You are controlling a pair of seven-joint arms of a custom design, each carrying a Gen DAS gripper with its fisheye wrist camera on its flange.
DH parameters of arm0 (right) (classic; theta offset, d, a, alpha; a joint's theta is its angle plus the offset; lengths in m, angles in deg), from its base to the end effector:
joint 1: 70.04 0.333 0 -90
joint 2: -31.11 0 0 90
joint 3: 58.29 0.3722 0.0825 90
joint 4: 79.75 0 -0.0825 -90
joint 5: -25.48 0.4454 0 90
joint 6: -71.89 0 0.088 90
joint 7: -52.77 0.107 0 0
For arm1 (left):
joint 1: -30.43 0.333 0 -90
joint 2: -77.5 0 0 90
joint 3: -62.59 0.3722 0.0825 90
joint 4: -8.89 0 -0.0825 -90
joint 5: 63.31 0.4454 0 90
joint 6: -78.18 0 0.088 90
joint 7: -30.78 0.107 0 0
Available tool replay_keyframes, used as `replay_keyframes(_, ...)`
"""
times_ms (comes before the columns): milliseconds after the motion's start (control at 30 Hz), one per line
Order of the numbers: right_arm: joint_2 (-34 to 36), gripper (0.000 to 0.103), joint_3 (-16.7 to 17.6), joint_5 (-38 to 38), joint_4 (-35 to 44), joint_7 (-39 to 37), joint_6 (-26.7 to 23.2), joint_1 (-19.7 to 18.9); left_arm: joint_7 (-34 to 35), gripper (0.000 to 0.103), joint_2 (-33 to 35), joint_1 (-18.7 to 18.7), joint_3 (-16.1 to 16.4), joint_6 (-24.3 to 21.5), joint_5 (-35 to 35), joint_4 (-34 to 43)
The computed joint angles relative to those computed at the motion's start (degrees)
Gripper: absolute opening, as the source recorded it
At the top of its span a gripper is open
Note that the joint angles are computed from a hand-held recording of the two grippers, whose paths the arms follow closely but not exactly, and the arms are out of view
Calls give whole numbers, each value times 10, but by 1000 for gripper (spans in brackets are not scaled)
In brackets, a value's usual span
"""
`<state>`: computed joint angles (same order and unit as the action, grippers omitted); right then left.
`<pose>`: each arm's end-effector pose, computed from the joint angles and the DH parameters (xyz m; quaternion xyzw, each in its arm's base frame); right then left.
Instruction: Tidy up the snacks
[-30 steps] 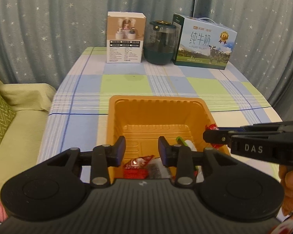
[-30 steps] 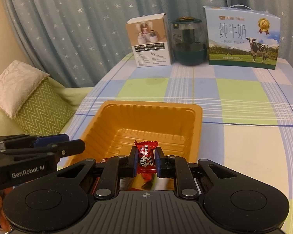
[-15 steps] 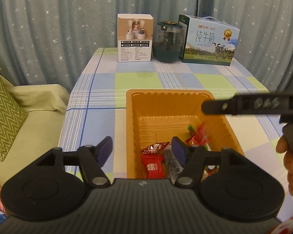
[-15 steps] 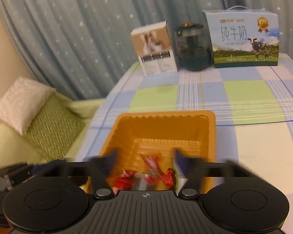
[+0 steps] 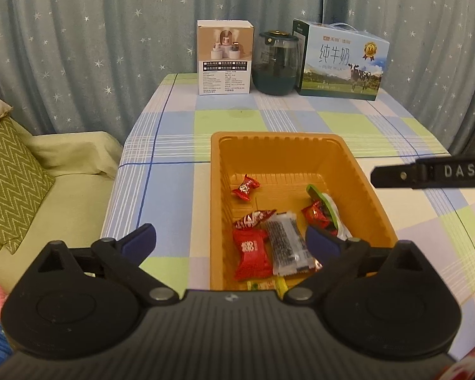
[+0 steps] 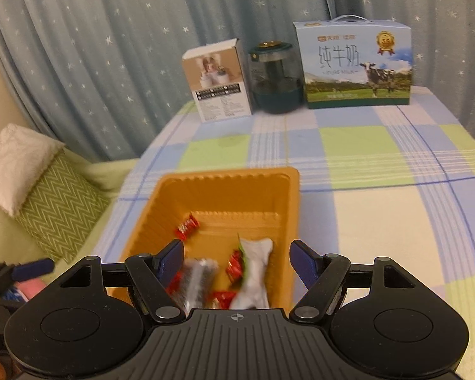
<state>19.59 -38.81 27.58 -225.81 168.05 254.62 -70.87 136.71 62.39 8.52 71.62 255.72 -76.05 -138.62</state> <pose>0.4939 0.1677 0.4489 -0.6034 0.6875 -0.1810 0.3613 0.4962 -0.0921 0.4574 -0.5581 0.7358 -0.3082 0.2283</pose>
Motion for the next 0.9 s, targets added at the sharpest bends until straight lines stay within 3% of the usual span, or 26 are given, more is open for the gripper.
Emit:
replay_keyframes(167, -40, 74, 38, -27, -25, 31, -26, -32, -43, 103, -25, 37, -38, -5, 31, -22)
replay_keyframes(367, -86, 74, 37, -40, -54, 56, -55, -17, -84, 103, -58, 52, -53, -20, 68, -45)
replay_keyframes(467, -108, 74, 34, -42, -68, 70, -69, -5, -79, 103, -79, 27, -32, -43, 66, -53)
replay_keyframes(600, -136, 74, 32, -47, -84, 79, -87, 9, -98, 103, -105, 46, -56, -70, 82, -65)
replay_keyframes(800, -174, 74, 26, -50, -107, 92, -113, 33, -106, 103, -148, 42, -54, -99, 81, -90)
replay_keyframes(900, -193, 74, 21, -50, -117, 96, -126, 45, -127, 103, -167, 60, -71, -105, 94, -101)
